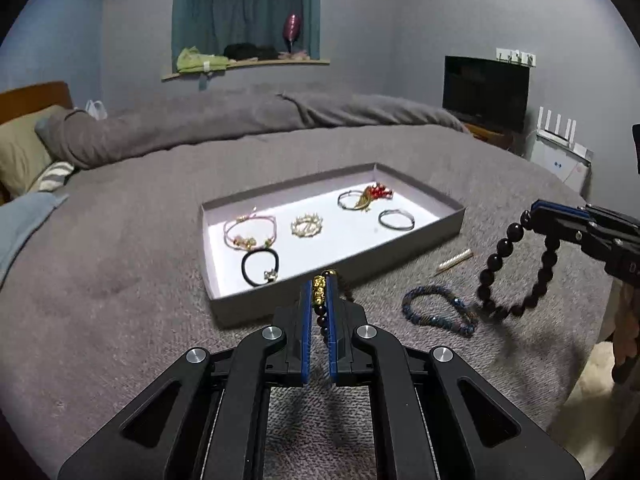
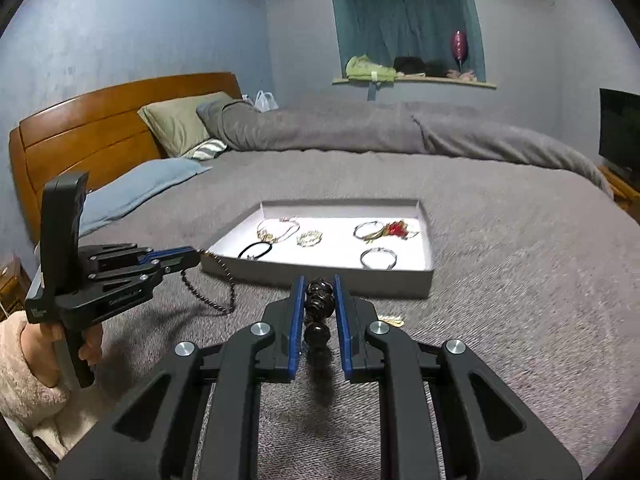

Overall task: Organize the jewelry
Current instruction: 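Grasp the gold-clasp dark red bead bracelet with the left gripper while the right gripper grasps the black bead bracelet, then lower both bead bracelets into the tray and open both grippers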

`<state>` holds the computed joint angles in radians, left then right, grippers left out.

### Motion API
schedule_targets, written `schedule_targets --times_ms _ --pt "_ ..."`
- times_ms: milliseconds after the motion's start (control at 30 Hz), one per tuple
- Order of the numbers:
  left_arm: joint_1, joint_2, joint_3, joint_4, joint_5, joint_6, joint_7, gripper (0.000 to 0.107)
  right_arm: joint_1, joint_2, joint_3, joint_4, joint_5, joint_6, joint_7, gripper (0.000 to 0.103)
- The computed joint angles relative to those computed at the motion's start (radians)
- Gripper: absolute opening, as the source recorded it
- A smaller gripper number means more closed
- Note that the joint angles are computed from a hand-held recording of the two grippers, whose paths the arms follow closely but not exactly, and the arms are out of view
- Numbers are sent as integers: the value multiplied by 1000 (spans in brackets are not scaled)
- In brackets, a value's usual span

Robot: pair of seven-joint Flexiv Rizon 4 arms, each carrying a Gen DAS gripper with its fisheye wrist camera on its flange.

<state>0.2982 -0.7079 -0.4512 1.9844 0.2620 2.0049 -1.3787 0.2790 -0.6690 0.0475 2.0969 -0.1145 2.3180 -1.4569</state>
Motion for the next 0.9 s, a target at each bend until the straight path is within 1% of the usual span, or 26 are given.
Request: schedule_targets --times_ms 233,367,433,500,633,733,800,900 --pt "17 16 -21 -7 15 -4 4 8 31 25 -39 -22 52 -34 -38 15" --pt "35 17 -49 -35 19 -14 7 8 18 28 -43 -74 38 -82 -42 15" --pt "10 17 -29 -69 2 -15 15 8 25 23 -53 -105 43 -99 -46 15" --pt "0 9 -26 -101 -10 -28 22 8 45 14 -76 -145 61 -119 -59 15" --pt "2 -39 -61 -188 -45 -104 54 8 57 -15 -92 -233 70 -156 -61 15" --pt "-2 -83 -85 -242 -96 -152 85 8 39 -50 -74 -308 40 -201 -31 15" --pt "17 -119 -130 -270 -124 -195 112 8 12 -82 -44 -361 -2 -233 5 15" --pt "13 -156 -144 -296 -172 -237 156 8 -28 -134 5 -429 -76 -277 61 15"
